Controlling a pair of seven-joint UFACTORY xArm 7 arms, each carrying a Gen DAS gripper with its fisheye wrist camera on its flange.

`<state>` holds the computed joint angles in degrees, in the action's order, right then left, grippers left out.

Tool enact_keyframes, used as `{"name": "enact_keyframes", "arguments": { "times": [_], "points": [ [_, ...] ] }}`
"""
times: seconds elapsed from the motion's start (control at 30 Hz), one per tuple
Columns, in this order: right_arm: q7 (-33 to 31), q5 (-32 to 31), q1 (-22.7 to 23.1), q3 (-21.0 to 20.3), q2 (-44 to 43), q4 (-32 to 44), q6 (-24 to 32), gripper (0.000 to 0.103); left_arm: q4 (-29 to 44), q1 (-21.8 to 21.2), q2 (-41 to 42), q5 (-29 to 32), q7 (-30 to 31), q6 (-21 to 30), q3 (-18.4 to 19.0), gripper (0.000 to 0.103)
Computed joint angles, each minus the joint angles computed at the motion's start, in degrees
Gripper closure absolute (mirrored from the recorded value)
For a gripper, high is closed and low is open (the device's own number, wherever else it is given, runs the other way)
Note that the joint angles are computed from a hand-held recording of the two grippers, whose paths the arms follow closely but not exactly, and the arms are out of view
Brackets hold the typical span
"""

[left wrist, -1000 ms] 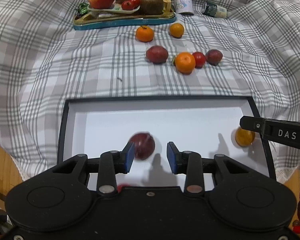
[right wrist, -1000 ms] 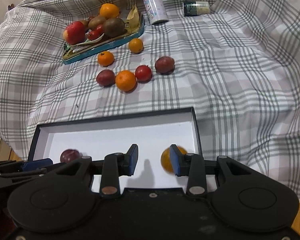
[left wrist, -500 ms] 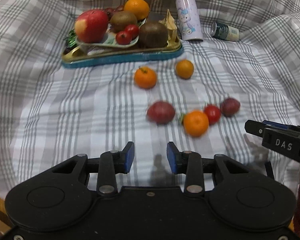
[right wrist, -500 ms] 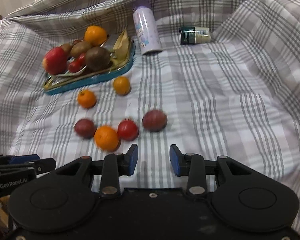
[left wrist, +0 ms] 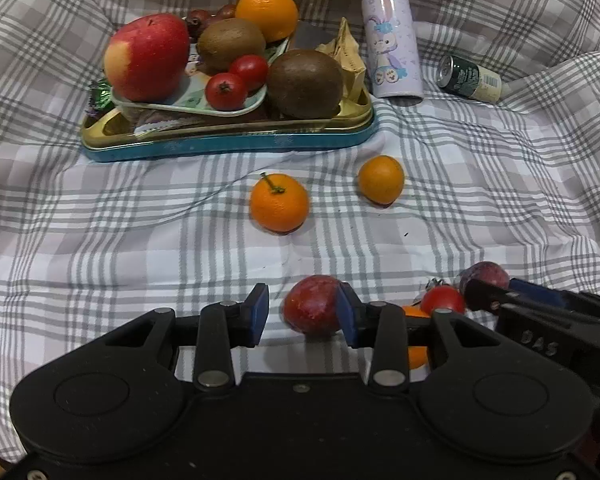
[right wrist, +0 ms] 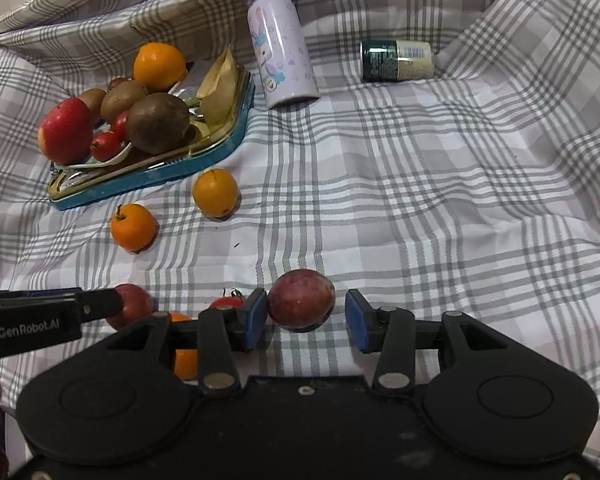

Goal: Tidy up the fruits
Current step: 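Grasp a tangerine with the left gripper while the right grasps a dark red plum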

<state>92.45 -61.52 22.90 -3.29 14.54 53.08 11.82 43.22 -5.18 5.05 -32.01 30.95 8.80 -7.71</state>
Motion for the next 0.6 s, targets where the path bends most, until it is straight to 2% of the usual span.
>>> {"name": "enact_keyframes", "arguments": {
  "times": [0.17, 0.23, 0.27, 0.4, 0.53, 0.6],
  "points": [
    [0.2, -0.1, 0.7, -0.7, 2.5, 1.6, -0.3, 0.057, 1.1, -0.1, 1.6, 1.4, -0.6, -0.4, -0.4, 0.053],
    [1.6, -1.8, 1.6, -1.8, 2.7, 1.8, -0.4, 0.057, 1.6, 0.8, 2.1, -0.9, 1.6, -0.3, -1.7, 0.052],
    [2.0, -2.7, 2.0, -2.0, 2.8, 1.9, -0.3, 0.06, 1.6, 0.9, 2.3, -1.3, 2.0, -0.4, -2.0, 0.052],
    [2.5, -4.4, 2.0, -1.8, 2.7, 2.0, 0.4, 0.061, 1.9, 1.0, 2.7, -1.4, 2.3, -0.3, -2.4, 0.052],
    [4.1, -4.5, 1.2, -1.3, 1.2, 0.8, 0.4, 0.061, 1.2, 0.2, 2.0, 1.1, -1.6, -0.7, -1.3, 0.053],
    [5.3, -5.3, 0.9, -1.0, 0.1, 0.0, 0.7, 0.061, 0.2, 0.8, 0.5, -0.6, -1.0, -1.1, -1.8, 0.054]
  ]
}}
